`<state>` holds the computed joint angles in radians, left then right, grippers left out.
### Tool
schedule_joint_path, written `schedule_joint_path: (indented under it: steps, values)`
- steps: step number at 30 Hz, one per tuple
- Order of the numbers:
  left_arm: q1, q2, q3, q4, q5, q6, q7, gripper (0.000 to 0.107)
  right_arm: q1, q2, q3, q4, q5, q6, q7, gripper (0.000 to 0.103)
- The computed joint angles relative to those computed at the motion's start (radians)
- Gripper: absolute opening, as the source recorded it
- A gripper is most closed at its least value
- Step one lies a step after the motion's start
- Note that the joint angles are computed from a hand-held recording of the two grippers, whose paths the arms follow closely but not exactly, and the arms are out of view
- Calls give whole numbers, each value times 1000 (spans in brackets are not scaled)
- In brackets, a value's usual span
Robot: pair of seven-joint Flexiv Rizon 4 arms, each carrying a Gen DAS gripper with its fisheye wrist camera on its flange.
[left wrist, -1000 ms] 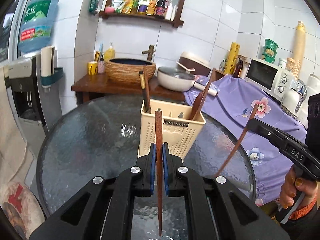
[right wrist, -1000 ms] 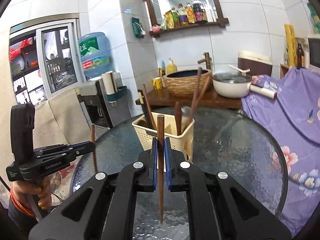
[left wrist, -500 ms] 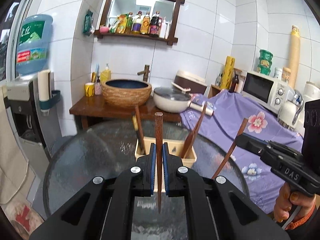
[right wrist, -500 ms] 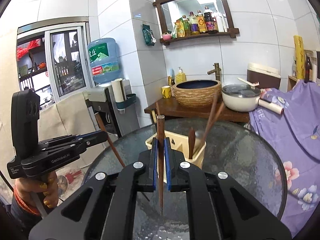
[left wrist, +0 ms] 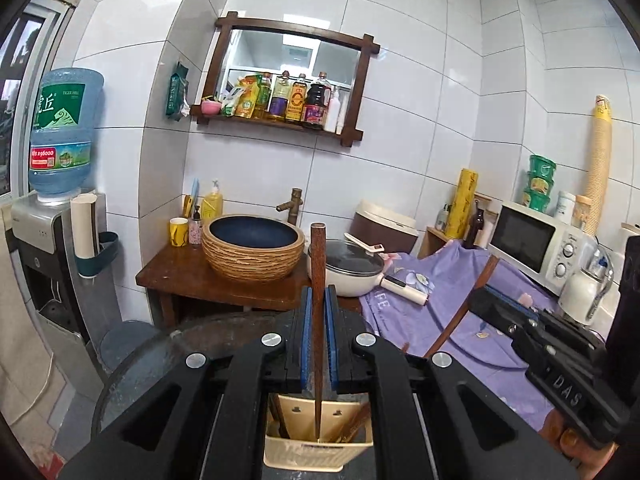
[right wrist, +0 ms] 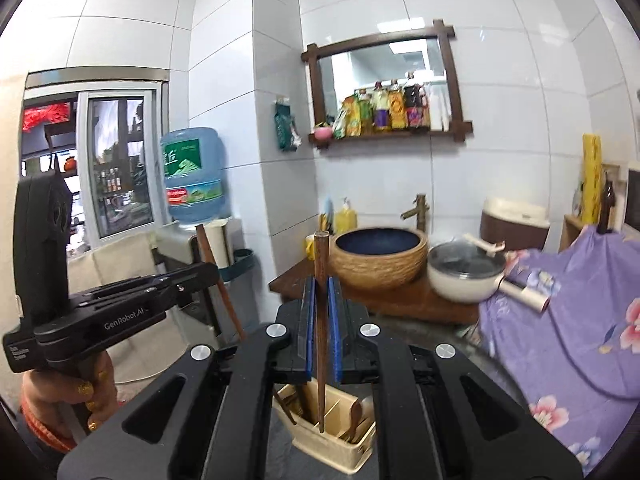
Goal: Organize utensils
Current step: 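Lift both chopsticks and carry them over the basket with both tools, then lower the chopsticks into the basket and open both tools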
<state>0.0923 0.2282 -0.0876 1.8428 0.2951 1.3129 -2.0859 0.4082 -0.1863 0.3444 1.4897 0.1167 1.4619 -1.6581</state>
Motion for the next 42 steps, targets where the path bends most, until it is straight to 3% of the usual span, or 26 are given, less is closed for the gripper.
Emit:
schedule_joint_path:
  steps: [4,7,12,20,23,26,27,28,29,31,34,37,39,42]
  values:
    - [23,-44,-25,-10,63,-22,-60,7,67,-51,-91,13,-140,49,130,7]
    - [9,-72,-13,1,95,-31,-90,7,73,-87,-108,35,-201,64,190,7]
    - [-30,-119,22,25,110,-40,-96,7,30,-131,-56,57,-209,57,204,7]
    - [-76,-162,65,68,115,-29,-85,7,75,-151,-134,143,-320,121,291,7]
    - [-83,-165,75,80,127,-26,-92,7,51,-160,-109,152,-336,127,293,8]
    - [-85,-143,81,100,144,-6,-103,27,65,-155,-142,184,-363,177,326,8]
    - [-80,-133,75,102,168,-3,-127,39,57,-155,-135,187,-367,186,328,8]
    - [-70,-113,67,107,212,2,-166,50,41,-153,-117,192,-367,195,324,11]
    - [-58,-95,57,112,249,5,-199,54,27,-148,-103,200,-366,208,321,15]
    - [-29,-45,29,130,331,6,-268,70,39,-131,-124,228,-375,252,332,44]
    - [27,38,-17,182,421,25,-357,90,177,-72,-295,318,-367,366,358,61]
    - [93,133,-72,251,479,33,-418,97,286,-14,-398,400,-296,433,306,80]
    - [123,201,-93,308,487,33,-432,97,375,33,-460,463,-201,471,216,86]
    - [147,278,-102,385,466,53,-421,97,445,91,-480,538,-79,508,87,97]
